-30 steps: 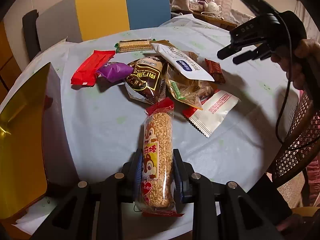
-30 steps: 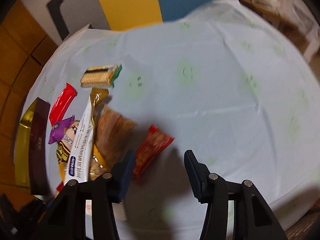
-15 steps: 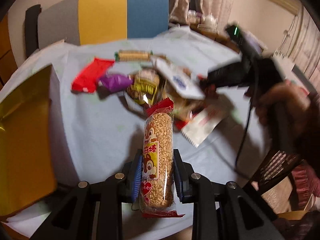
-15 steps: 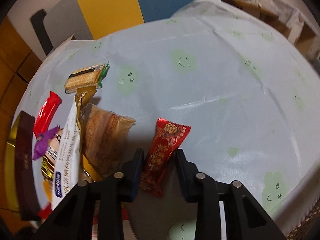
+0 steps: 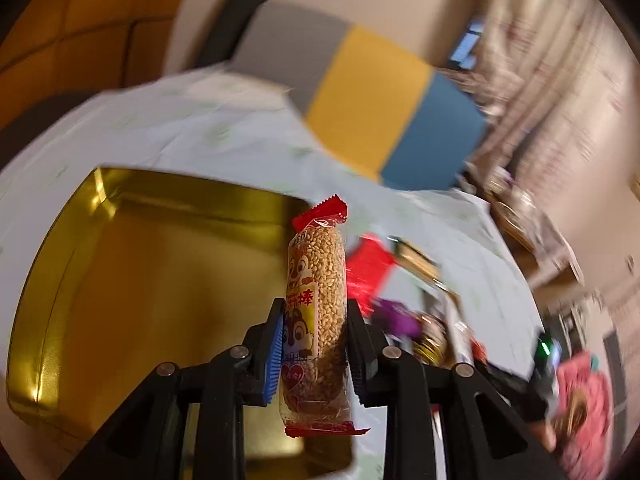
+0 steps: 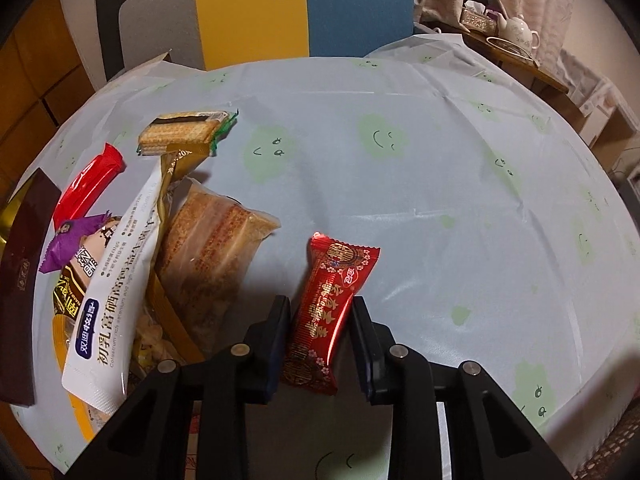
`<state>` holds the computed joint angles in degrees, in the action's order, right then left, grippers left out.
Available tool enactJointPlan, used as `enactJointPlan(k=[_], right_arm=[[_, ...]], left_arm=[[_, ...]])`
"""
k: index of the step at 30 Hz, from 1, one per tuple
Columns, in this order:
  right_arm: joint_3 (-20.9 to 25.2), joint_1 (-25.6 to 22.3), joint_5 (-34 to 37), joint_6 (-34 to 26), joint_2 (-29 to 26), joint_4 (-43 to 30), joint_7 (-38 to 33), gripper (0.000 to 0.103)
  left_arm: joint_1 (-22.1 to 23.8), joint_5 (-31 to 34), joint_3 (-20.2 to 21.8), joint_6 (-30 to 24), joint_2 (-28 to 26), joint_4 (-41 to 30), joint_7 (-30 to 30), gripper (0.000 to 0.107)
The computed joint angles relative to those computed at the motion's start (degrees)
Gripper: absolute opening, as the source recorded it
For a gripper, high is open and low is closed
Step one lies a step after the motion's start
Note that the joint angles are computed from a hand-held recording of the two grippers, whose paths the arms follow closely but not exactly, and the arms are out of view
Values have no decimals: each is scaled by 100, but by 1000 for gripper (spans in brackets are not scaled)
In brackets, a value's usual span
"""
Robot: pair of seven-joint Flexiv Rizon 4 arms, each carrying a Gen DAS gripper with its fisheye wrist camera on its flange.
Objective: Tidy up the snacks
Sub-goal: 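Lift the peanut bar with the left gripper while the right gripper grasps the red candy packet, then place the peanut bar in the gold tray while the right gripper drops the red candy packet there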
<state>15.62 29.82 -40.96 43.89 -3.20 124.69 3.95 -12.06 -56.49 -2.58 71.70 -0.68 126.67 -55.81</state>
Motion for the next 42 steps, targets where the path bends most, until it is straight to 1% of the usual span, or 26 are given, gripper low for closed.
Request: enactJointPlan(k=[2, 3, 4, 6, 8, 9, 10, 12, 15, 16, 18, 20, 24, 27, 29, 35, 37, 40, 42], right_arm=[[-4, -10, -25, 25, 12, 31, 6, 30], [-1, -11, -36, 22, 22, 41, 10, 30], [2, -10, -57, 19, 26, 49, 15, 30], [-12, 14, -110, 18, -72, -15, 27, 30], [-9, 19, -69, 19, -58, -18, 4, 30], [-15, 12, -70, 52, -50, -4, 10, 30], [-19, 6, -68, 67, -43, 4, 5, 30], [-22, 5, -85, 70, -42, 11, 14, 30], [-21, 15, -132, 45, -49, 11, 34, 30], [-22, 15, -153, 57, -48, 20, 60, 30], [-23, 13, -173, 74, -46, 32, 88, 30], [-23, 13, -183, 76, -44, 36, 108, 30], [-15, 15, -171, 48, -19, 39, 238, 29], [9, -5, -64, 99, 75, 98, 430, 24], [30, -38, -2, 201, 178, 192, 621, 23], [104, -91, 63, 268, 348, 339, 951, 23], [113, -143, -99, 402, 481, 454, 1211, 23], [168, -183, -325, 351, 639, 458, 1348, 23], [192, -220, -548, 461, 719, 454, 1422, 23]], left_arm=[[193, 663, 67, -281, -309, -312, -612, 28], [258, 953, 65, -305, -473, -453, -886, 28], [329, 1353, 97, -406, -654, -636, -1392, 28], [481, 1368, -25, -721, -949, -948, -1665, 29], [492, 1963, 29, -837, -1221, -1251, -2379, 30], [504, 2114, -21, -772, -1344, -1366, -2455, 32], [545, 2172, -84, -721, -1403, -1415, -2398, 33], [516, 2646, -35, -700, -1500, -1570, -2641, 33], [549, 2858, -120, -740, -1465, -1566, -2600, 34], [555, 2883, -136, -689, -1400, -1494, -2571, 34], [607, 2793, -205, -549, -1254, -1318, -2300, 34], [526, 3026, -130, -482, -1041, -1120, -2314, 34], [500, 2669, -170, -292, -609, -587, -1789, 34], [421, 2215, -123, -178, -237, -119, -1256, 34], [352, 2100, -39, -160, -71, 72, -1135, 34], [215, 1748, 180, -40, 302, 529, -1074, 34], [226, 1870, 246, 9, 403, 617, -1179, 34], [267, 2053, 324, 53, 489, 697, -1376, 34], [309, 2191, 366, 61, 543, 744, -1528, 34]])
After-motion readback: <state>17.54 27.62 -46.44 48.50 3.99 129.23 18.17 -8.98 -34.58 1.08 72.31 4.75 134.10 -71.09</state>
